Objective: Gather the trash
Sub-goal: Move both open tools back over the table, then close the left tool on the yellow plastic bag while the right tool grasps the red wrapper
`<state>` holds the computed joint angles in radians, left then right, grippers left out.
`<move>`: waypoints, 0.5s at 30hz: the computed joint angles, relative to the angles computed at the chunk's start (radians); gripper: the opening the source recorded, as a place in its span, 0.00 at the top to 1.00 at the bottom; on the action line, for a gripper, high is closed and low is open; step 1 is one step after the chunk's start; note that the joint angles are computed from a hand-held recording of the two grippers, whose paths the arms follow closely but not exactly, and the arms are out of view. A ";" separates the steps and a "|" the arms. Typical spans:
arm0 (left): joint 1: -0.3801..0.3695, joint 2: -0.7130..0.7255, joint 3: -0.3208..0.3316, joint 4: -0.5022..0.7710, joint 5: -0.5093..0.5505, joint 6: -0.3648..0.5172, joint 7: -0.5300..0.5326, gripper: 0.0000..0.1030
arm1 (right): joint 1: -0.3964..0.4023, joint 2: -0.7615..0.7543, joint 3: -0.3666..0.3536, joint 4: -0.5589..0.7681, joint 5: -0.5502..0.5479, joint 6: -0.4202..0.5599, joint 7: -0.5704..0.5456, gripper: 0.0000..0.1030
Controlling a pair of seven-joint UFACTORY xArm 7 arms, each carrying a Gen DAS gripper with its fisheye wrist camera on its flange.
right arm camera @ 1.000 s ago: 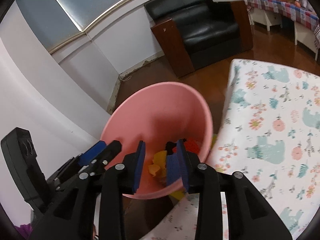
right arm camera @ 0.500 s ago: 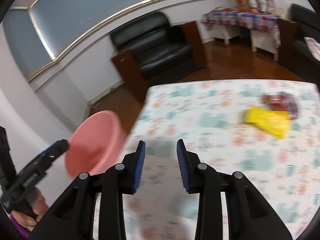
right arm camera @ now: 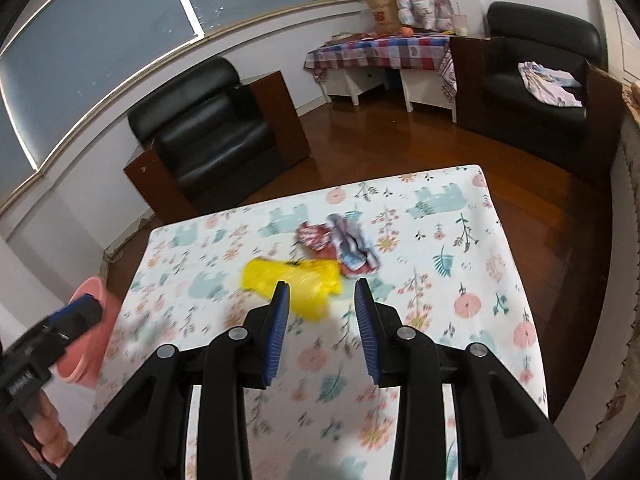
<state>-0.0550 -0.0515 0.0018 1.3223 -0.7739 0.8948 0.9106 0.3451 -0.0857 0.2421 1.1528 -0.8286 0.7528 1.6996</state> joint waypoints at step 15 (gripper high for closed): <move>-0.070 0.311 -0.139 0.190 0.202 -0.051 -0.321 0.52 | -0.049 0.148 -0.110 0.047 -0.022 -0.195 -0.015 0.56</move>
